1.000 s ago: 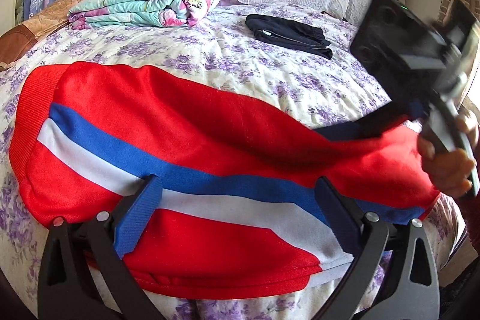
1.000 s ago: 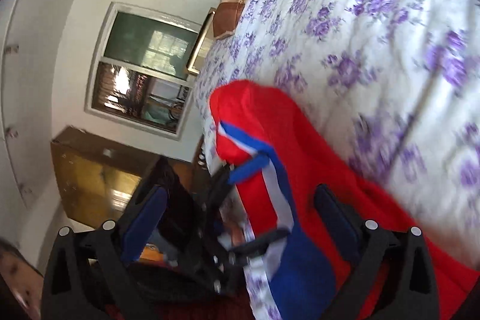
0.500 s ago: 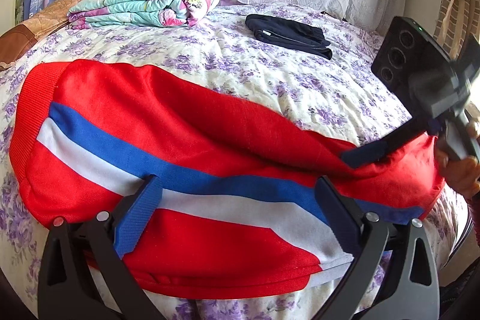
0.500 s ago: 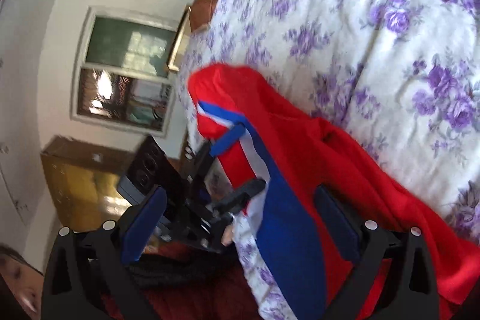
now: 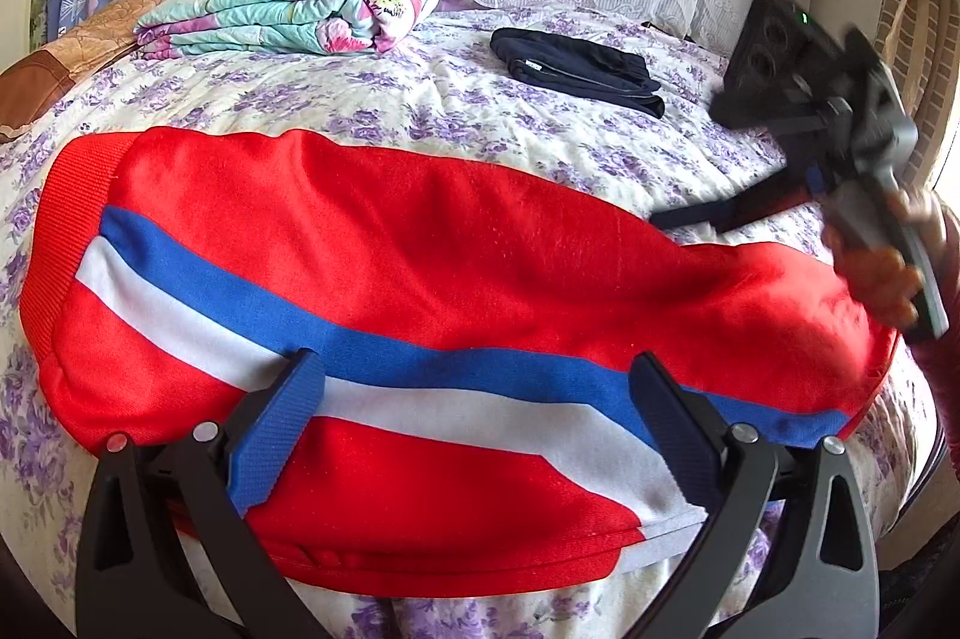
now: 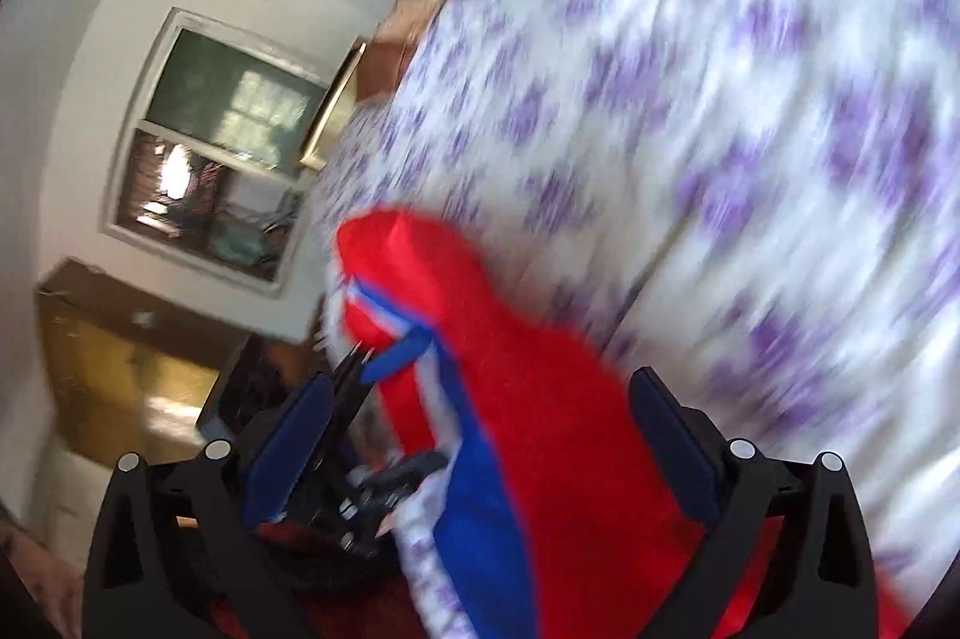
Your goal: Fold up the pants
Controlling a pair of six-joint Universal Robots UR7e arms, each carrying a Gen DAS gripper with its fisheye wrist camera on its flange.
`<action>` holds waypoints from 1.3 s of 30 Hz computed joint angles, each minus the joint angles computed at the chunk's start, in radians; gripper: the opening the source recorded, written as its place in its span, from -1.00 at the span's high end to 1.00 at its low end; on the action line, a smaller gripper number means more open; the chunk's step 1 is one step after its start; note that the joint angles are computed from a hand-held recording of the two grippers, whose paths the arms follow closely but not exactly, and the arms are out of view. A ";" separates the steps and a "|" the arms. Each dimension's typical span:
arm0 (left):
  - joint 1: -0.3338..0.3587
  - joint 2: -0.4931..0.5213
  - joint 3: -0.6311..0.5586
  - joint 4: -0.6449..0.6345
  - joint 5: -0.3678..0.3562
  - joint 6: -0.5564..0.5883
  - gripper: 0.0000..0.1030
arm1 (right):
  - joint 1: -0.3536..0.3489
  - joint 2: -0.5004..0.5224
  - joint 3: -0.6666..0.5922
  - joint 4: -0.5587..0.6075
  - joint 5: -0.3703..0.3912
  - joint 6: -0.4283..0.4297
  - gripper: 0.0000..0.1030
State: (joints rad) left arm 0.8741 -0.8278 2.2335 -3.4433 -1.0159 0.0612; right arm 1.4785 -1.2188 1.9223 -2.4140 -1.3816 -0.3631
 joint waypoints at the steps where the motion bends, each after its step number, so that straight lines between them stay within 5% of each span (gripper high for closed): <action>1: 0.000 0.000 0.000 0.000 0.000 0.000 -0.91 | 0.002 0.015 -0.028 0.012 -0.028 0.006 -0.93; 4: 0.000 0.000 0.000 0.001 0.001 0.002 -0.91 | -0.025 0.087 -0.124 0.194 -0.055 0.056 -0.93; 6: 0.001 0.000 0.000 -0.001 -0.001 0.002 -0.91 | -0.052 0.084 -0.130 0.254 0.040 -0.001 -0.93; 8: 0.000 0.000 0.000 0.000 0.001 0.000 -0.91 | -0.075 0.089 -0.159 0.439 0.188 -0.092 -0.93; 11: 0.000 0.000 0.000 -0.001 0.001 0.000 -0.91 | -0.038 0.104 -0.178 0.519 0.142 -0.187 -0.93; 14: -0.001 0.001 0.002 -0.002 0.003 -0.002 -0.91 | -0.022 0.144 -0.178 0.457 0.133 -0.151 -0.93; 18: -0.001 0.001 0.001 0.001 0.008 0.001 -0.91 | -0.039 0.199 -0.169 0.358 0.256 -0.074 -0.93; 22: 0.000 0.000 0.000 0.004 0.008 0.003 -0.91 | -0.045 0.196 -0.119 0.243 0.295 -0.006 -0.93; 30: 0.002 -0.002 0.000 0.002 0.004 0.005 -0.91 | -0.007 0.112 -0.098 0.254 0.068 -0.002 -0.93; 35: 0.001 -0.002 0.001 0.003 0.006 0.004 -0.91 | -0.022 0.189 -0.169 0.364 0.189 0.021 -0.93; 39: 0.001 -0.002 0.001 0.004 0.009 0.007 -0.91 | -0.048 0.213 -0.127 0.202 0.326 0.105 -0.93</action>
